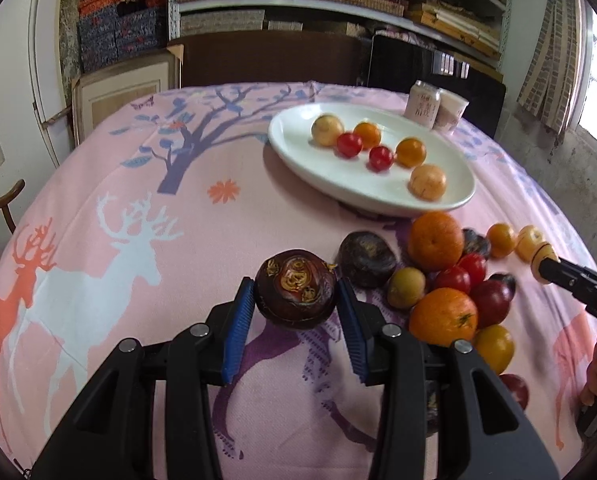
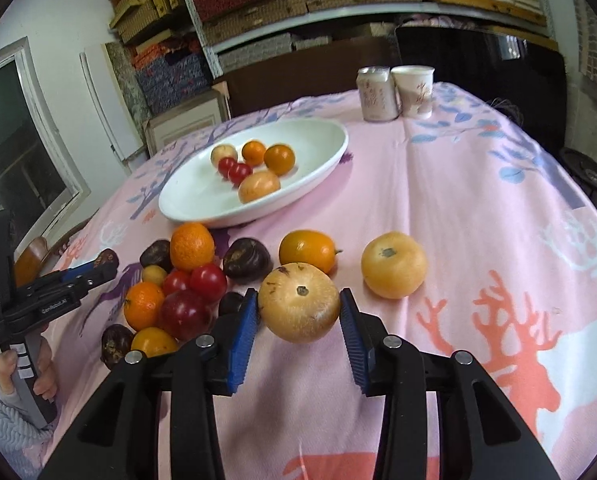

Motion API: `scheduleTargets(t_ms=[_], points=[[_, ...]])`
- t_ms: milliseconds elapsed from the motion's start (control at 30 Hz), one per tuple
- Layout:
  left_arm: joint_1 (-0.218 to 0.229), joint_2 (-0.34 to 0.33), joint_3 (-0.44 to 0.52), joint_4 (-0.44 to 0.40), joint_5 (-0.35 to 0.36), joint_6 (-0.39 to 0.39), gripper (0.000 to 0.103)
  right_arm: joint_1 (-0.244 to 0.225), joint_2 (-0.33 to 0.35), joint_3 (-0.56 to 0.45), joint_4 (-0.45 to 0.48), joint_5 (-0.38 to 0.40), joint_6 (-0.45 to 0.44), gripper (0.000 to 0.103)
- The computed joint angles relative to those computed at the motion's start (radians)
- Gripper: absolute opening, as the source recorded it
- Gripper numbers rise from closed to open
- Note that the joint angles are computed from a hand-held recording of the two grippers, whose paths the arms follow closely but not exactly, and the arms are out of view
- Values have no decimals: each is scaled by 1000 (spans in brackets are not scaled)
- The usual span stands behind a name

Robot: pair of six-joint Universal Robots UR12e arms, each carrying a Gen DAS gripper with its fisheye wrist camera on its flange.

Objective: Organize fruits
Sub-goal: 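Grasp a pale yellow fruit with the right gripper while the left holds the purple fruit, then lower both fruits onto the white plate and open both grippers, then move both grippers back to the pile, left gripper to a dark purple fruit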

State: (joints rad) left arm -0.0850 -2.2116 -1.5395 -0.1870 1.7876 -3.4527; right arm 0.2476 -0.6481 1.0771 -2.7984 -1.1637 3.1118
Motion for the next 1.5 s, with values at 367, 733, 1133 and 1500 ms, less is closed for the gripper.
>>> scheduleTargets(t_ms=[367,733,1133,1500], points=[[5,-64,210,-78,-17,0,41,21,64,-216,30,8,-10,41],[13,-180,371,-177,-22,26,81,41,312,-674,309,-19,65,65],[14,-75,175,-56,27,-41,88,3,109,-233,-80,-46,136,77],[-4,-31,67,-41,70,-96,91,-16,29,-45,-155,-80,170,87]])
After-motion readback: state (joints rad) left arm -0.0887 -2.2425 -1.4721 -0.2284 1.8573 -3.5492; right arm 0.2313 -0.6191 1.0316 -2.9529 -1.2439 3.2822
